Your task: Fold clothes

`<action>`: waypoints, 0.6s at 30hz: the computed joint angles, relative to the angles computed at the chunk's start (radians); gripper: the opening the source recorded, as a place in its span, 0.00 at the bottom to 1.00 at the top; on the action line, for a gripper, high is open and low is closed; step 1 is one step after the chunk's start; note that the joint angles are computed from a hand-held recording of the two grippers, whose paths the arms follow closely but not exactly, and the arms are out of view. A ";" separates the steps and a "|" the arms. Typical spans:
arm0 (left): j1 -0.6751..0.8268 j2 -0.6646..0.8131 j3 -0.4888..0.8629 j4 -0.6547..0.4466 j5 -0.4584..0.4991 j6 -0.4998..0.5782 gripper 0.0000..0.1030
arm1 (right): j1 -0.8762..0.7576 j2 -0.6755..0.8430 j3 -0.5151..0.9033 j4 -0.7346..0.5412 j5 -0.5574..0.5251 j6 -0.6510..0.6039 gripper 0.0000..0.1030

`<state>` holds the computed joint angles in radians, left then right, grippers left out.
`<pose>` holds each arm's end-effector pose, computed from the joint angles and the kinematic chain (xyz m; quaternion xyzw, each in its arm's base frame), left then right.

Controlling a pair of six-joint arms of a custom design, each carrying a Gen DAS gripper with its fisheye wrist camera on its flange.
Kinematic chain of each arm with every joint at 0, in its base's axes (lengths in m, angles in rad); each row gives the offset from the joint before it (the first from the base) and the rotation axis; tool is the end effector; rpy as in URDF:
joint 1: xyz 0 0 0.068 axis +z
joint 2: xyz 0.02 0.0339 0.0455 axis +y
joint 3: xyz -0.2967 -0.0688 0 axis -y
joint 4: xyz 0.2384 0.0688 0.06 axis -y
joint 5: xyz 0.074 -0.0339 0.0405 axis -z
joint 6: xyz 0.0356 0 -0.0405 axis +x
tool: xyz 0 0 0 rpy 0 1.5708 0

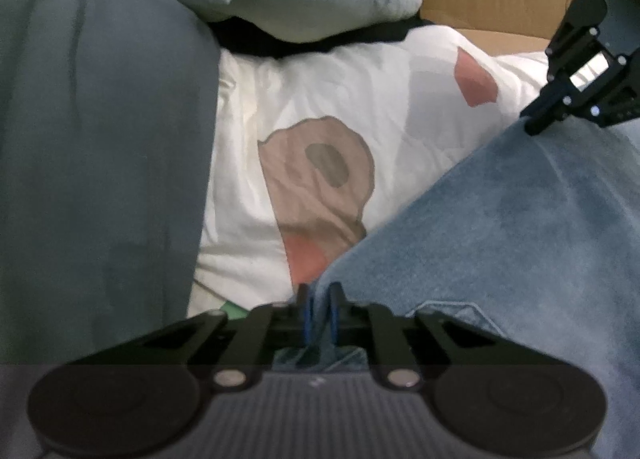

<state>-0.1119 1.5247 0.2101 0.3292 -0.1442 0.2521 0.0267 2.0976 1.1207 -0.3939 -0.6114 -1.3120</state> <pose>0.1845 -0.0156 0.1034 0.1524 0.9430 0.0890 0.2822 0.3721 0.0304 0.1049 -0.6123 0.7255 0.1827 0.2557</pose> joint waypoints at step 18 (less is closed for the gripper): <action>0.155 -0.337 0.036 -0.286 0.055 -0.095 0.20 | -0.023 -0.050 -0.037 0.101 0.023 0.231 0.28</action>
